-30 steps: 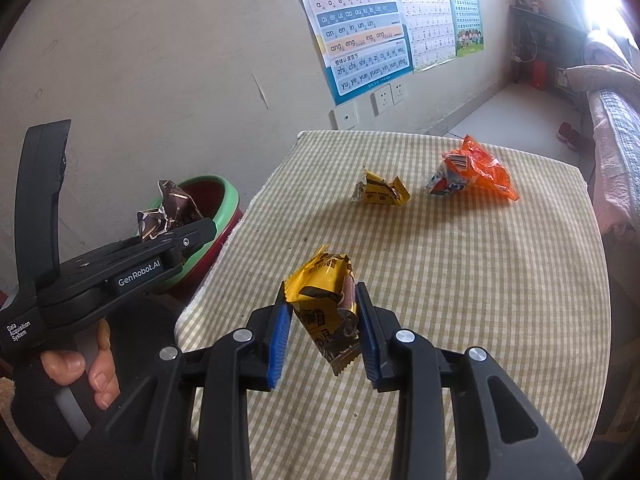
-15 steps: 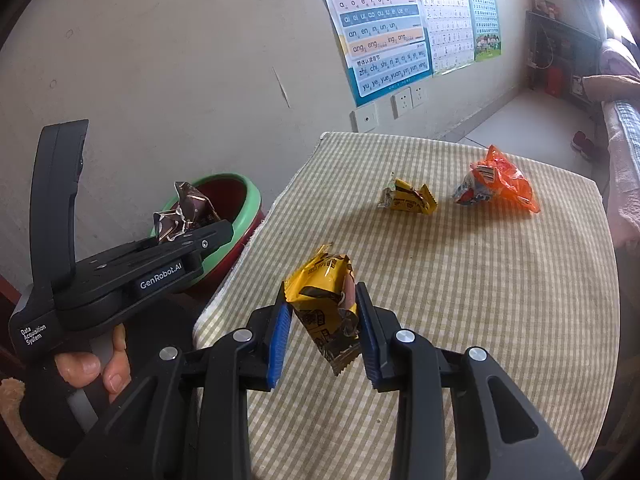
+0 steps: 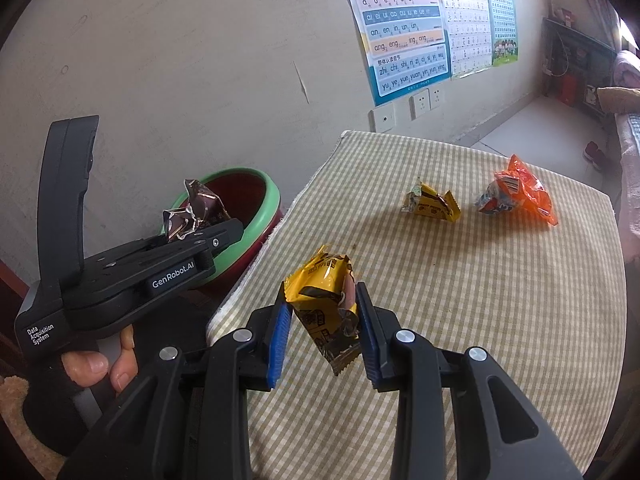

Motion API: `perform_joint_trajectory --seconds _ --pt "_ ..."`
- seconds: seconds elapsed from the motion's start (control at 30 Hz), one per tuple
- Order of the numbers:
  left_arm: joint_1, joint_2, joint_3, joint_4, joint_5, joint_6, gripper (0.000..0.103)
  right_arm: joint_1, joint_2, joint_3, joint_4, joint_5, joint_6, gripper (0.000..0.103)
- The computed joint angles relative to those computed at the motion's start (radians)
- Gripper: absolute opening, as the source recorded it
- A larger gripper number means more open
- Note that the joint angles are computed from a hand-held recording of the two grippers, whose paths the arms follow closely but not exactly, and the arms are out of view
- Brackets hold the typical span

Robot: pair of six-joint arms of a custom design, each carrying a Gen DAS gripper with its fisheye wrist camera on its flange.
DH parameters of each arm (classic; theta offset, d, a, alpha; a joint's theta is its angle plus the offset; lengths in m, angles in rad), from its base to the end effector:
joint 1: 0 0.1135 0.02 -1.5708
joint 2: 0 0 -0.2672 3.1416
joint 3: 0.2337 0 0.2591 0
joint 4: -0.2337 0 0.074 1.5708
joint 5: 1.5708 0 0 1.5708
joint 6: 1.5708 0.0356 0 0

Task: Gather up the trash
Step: 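Carry the yellow and brown wrappers over the red bucket with both tools, then open both tools to drop the wrappers into the bucket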

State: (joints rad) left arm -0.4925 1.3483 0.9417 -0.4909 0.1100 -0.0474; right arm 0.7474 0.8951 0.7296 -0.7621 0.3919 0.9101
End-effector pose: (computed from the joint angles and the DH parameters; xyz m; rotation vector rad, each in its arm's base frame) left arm 0.2488 -0.1380 0.2440 0.5980 2.4245 -0.3655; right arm 0.1380 0.1093 0.2541 0.3555 2.3945 0.2692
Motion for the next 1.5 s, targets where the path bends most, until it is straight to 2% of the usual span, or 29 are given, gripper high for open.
perform_joint_trajectory --seconds 0.5,0.93,1.23,1.5 --pt "0.087 0.009 0.003 0.004 0.032 0.014 0.036 0.005 0.101 0.031 0.073 -0.054 -0.039 0.032" --pt "0.183 0.033 0.020 0.021 0.030 0.049 0.036 -0.043 0.227 0.097 0.150 -0.111 -0.130 0.032" --pt "0.318 0.113 0.087 0.027 0.043 0.092 0.036 -0.126 0.393 0.207 0.264 -0.238 -0.222 0.032" --pt "0.406 0.245 0.196 0.015 0.073 0.101 0.036 -0.197 0.588 0.370 0.332 -0.350 -0.258 0.032"
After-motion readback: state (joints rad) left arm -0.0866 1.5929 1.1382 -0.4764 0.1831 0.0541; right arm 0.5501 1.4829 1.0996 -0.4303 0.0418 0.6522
